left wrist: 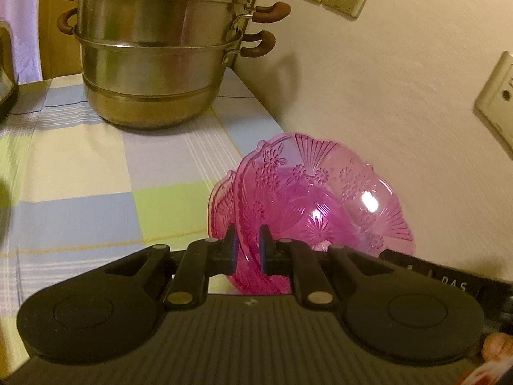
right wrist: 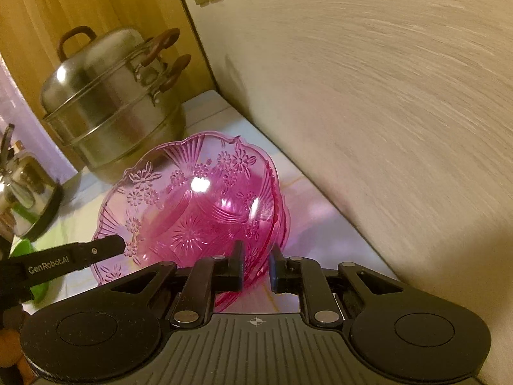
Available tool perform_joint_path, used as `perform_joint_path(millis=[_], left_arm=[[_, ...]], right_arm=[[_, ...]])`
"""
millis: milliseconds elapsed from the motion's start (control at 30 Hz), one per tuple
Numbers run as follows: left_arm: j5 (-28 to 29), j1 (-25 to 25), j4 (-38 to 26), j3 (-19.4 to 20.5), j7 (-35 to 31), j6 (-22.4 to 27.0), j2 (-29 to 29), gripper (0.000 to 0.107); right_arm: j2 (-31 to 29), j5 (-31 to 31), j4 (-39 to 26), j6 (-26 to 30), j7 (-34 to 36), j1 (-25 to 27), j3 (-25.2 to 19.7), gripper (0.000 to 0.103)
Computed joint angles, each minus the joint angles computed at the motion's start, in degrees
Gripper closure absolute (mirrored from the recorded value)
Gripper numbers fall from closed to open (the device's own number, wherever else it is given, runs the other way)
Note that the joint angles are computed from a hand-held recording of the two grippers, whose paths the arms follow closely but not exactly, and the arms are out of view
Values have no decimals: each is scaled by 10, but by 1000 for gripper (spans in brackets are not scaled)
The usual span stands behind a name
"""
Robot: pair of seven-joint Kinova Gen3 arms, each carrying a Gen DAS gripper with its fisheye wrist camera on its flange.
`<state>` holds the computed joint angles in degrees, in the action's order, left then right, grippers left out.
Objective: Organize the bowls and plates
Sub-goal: 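Lower the held pink dish onto the other pink dish with both grippers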
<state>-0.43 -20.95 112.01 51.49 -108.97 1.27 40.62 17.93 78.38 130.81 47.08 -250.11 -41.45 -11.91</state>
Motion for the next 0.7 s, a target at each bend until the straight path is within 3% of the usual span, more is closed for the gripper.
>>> perform_joint_path(millis=[200,700], left_arm=[[4,38,-31,-39,3,6,15,97],[23,72,-58,-70,-18,24,30,96]], right_arm=[[27,43,-13,-33,-9,37,16,88],[51,29,-35,-58,27,56,29,88]])
